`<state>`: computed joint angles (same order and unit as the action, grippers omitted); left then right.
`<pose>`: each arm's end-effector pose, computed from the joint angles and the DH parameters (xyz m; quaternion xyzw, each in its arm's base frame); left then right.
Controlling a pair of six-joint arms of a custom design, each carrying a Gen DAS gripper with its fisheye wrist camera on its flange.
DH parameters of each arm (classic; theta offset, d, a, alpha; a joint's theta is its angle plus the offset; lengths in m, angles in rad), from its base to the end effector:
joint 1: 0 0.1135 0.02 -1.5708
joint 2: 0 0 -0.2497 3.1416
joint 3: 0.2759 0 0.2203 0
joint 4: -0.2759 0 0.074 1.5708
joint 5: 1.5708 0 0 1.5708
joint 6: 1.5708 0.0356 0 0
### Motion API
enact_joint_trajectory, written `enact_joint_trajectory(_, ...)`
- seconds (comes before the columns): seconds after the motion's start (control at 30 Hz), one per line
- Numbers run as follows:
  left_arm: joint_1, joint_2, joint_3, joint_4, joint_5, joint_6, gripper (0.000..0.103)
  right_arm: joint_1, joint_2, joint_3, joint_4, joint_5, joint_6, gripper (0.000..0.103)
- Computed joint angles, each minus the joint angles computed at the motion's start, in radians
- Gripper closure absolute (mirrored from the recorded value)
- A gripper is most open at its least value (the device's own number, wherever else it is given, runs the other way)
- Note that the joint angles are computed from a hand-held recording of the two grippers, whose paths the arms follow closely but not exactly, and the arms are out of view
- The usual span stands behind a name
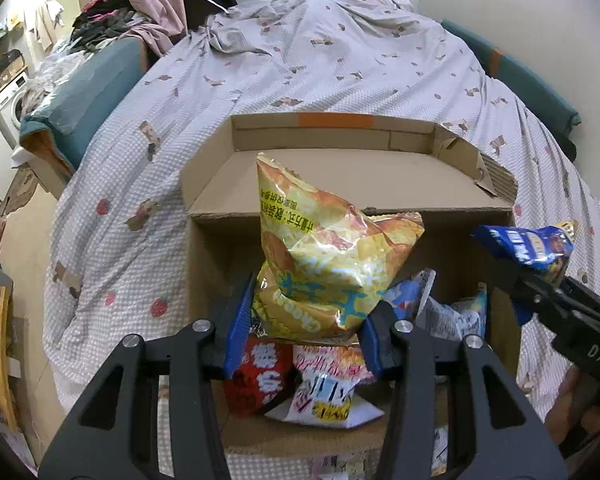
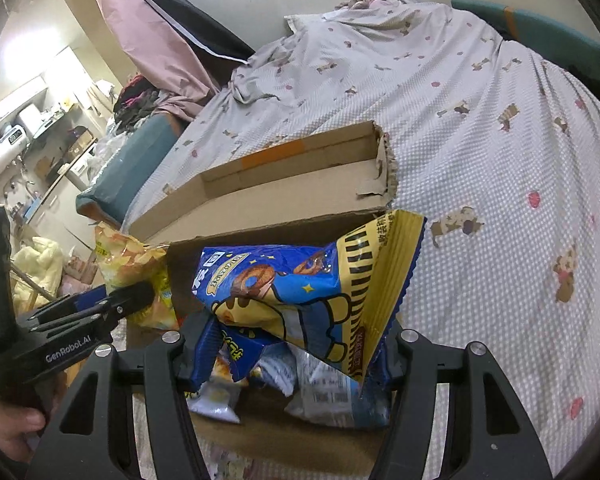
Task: Organize snacks
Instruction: 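Lower the chip bag and blue-yellow packet into the box and open both tools, then withdraw both tools from the box toward the remaining snacks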
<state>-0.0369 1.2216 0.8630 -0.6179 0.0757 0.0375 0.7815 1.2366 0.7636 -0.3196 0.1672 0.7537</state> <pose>0.2152 -0.0106 0.2392 0.0466 0.9544 -0.0361 0.2926 0.1680 0.1583 0.2285 0.0189 0.9224 0.2069 0.3257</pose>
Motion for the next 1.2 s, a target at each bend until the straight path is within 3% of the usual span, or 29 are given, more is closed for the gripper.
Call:
enact_joint_trajectory(0.43, -0.058, 0.110, -0.015, 0.102, -0.053, -0.041, 0.060, -0.029, 0.108, 0.048, 0.047, -0.066, -0.021, 0.037)
enact_joint_trajectory(0.83, -0.007, 0.115, 0.001, 0.083, -0.007, -0.053, 0.058, 0.004, 0.055, 0.049, 0.040, -0.008, -0.030, 0.029)
enact_joint_trajectory(0.87, -0.004, 0.114, 0.006, 0.075, -0.006, -0.054, 0.055, 0.009, 0.049, 0.051, 0.034, 0.002, -0.033, 0.027)
enact_joint_trajectory(0.93, 0.000, 0.107, 0.009, 0.066, -0.004, -0.057, 0.034, 0.022, 0.039, 0.050, 0.018, 0.026, -0.027, 0.014)
enact_joint_trajectory(0.97, 0.000, 0.097, 0.007, 0.066, -0.010, -0.063, 0.018, 0.023, 0.037, 0.051, 0.012, 0.029, -0.021, 0.008)
enact_joint_trajectory(1.0, -0.002, 0.084, 0.003, 0.068, -0.024, -0.071, 0.009, 0.020, 0.027, 0.041, 0.020, 0.023, -0.016, 0.007)
enact_joint_trajectory(1.2, -0.007, 0.056, 0.011, 0.042, -0.050, -0.059, 0.009, -0.002, 0.009, 0.040, 0.008, -0.009, -0.009, 0.007)
